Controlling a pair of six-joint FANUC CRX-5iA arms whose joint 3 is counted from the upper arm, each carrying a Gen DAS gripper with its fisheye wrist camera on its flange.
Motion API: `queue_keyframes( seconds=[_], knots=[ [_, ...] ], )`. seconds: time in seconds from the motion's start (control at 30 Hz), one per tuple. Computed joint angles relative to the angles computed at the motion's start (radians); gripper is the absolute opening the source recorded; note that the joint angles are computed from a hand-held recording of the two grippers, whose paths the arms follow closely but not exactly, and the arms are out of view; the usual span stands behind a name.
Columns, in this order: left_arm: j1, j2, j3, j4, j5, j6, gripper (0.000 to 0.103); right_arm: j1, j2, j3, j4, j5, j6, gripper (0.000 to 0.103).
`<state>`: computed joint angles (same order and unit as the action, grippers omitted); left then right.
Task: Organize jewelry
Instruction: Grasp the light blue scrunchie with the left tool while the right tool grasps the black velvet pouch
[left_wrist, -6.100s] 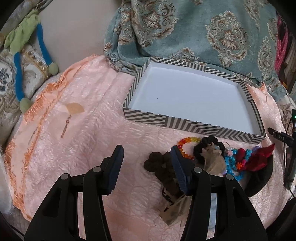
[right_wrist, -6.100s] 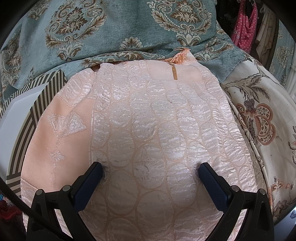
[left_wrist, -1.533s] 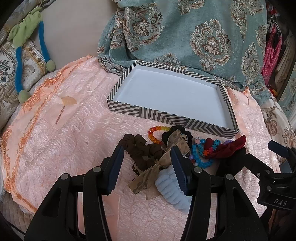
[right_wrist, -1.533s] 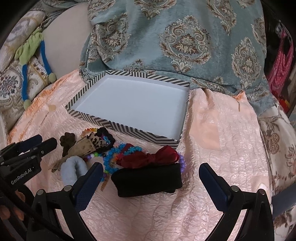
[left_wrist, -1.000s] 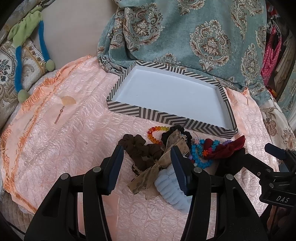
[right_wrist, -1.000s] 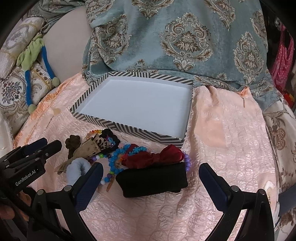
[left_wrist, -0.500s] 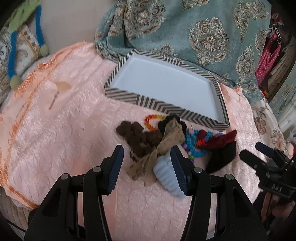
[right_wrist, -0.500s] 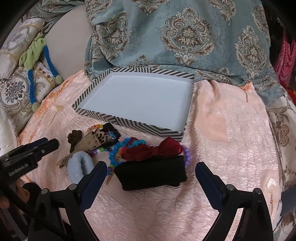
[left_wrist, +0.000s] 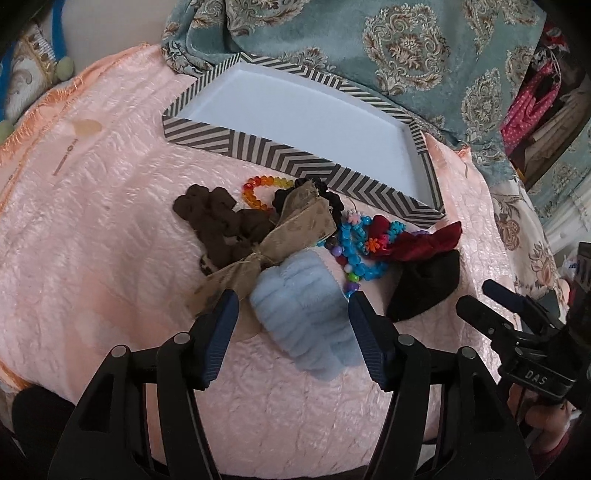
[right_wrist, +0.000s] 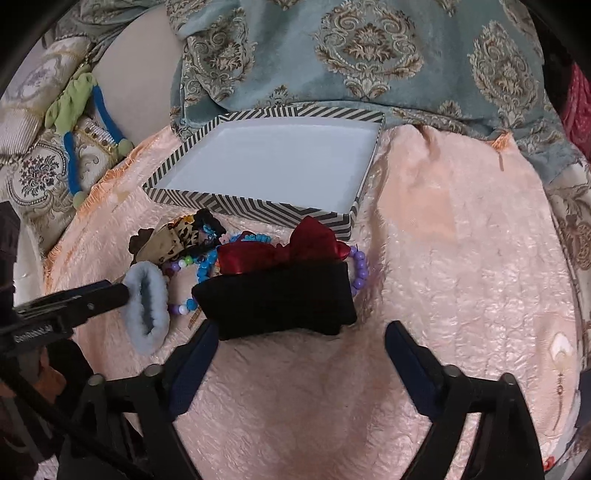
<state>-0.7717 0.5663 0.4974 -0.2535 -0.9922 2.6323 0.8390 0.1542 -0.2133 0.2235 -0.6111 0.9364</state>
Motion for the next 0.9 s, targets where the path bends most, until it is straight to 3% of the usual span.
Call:
queue_keyframes(
  seconds=[0.07, 0.2, 0.3, 0.37, 0.47, 0.6, 0.9],
  knots=[
    [0.002, 0.020, 0.021, 0.010, -0.011, -0.017, 0.062, -0.005, 0.003, -0.004, 0.009, 0.011, 0.002, 0.085],
    [0.004, 0.048, 0.045, 0.023, -0.007, -0.036, 0.061, -0.049, 0.022, 0.026, -0.099, 0.031, 0.104, 0.080],
    [0.005, 0.064, 0.060, 0.030, -0.005, -0.049, 0.053, -0.084, 0.056, 0.067, -0.197, 0.037, 0.216, 0.061],
    [0.002, 0.071, 0.070, 0.022, -0.008, -0.054, 0.047, -0.095, 0.077, 0.087, -0.235, 0.040, 0.258, 0.056],
    [0.006, 0.064, 0.054, 0.029, 0.015, -0.057, 0.037, -0.127, 0.097, 0.135, -0.392, 0.024, 0.391, 0.040],
    [0.017, 0.024, -0.005, 0.060, 0.068, -0.071, 0.025, -0.124, 0.060, 0.094, -0.403, 0.075, 0.394, 0.013],
    [0.055, -0.112, -0.142, 0.135, 0.203, -0.135, 0.024, -0.111, -0.071, 0.043, -0.411, 0.099, 0.424, 0.010]
  ],
)
